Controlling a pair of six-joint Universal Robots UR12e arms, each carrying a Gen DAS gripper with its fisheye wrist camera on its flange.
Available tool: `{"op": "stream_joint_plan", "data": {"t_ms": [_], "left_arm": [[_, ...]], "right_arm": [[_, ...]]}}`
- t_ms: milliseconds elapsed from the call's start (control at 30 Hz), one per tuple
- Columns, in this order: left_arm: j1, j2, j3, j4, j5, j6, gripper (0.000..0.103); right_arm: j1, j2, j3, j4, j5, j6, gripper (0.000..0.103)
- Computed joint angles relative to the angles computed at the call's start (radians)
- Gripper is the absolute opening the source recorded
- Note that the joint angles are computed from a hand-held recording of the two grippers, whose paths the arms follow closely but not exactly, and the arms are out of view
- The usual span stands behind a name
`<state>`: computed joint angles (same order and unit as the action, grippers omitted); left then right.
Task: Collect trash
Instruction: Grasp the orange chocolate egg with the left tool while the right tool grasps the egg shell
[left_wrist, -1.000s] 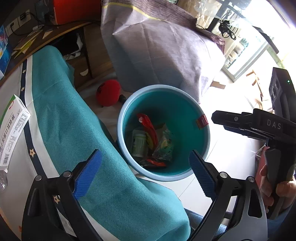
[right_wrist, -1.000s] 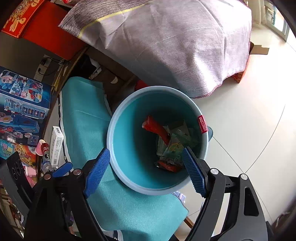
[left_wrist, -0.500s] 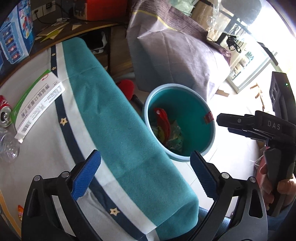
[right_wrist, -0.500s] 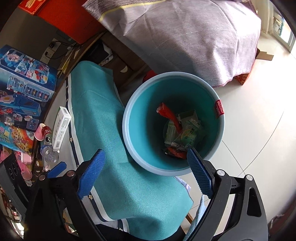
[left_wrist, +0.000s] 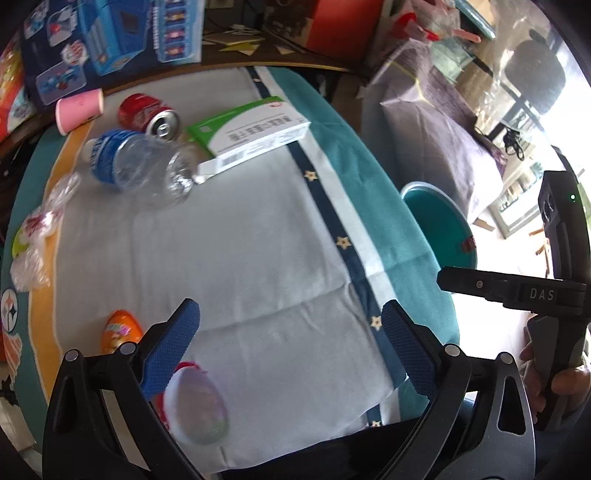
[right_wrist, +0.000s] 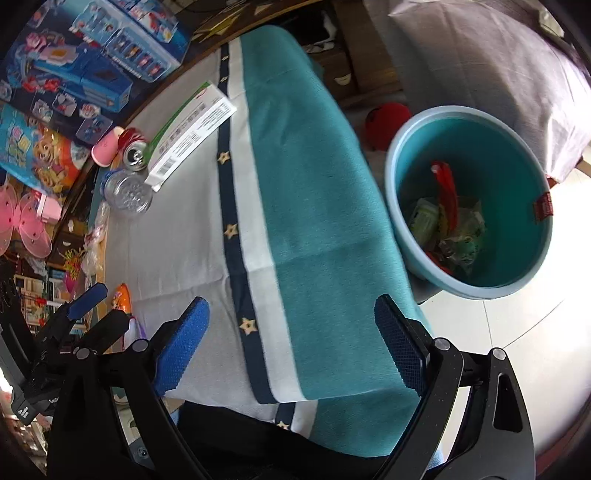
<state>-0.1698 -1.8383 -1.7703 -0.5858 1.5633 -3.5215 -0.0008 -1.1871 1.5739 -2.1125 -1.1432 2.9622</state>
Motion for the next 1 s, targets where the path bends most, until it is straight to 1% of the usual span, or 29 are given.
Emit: {"op": "stream_joint_plan", "data": {"t_ms": [233,333,400,500,733,900,1000], "left_arm": [[0.059,0.108,-0.153,0.058,0.043,-0.074,0.099],[0.08,0.141,-0.204,0.069,0.054,-0.095,0.099],[0.1,0.165,-0.24,0.072,0.048,-0.105,0.099],[0.116,0.191,-0.281,0.082,0.055,-0.107,0.099],[0.151,0.237,-0.353,0.095,0.049,-0.091,0.099],[0.162,0.244,-0.376,0.097,0.046,-0.076,0.099],[0.175,0.248,-0.391,0.107,0.027,-0.079,0.099]], "right_arm": [[0.078,-0.009,-0.009,0.074,0.007,-0.082,0.087],[0.11,-0.007,-0.016,0.116,0.005,-0.118,0.087],[0.135,-0.004,-0.021,0.136,-0.008,-0.136,0.087],[0.168,0.001,-0.026,0.155,-0.029,-0.161,0.087],[0.219,0.012,-0.031,0.167,-0.058,-0.191,0.087],[0.245,0.019,-0.03,0.156,-0.08,-0.207,0.087],[0.255,0.025,-0.03,0.155,-0.09,-0.213,0.087]]}}
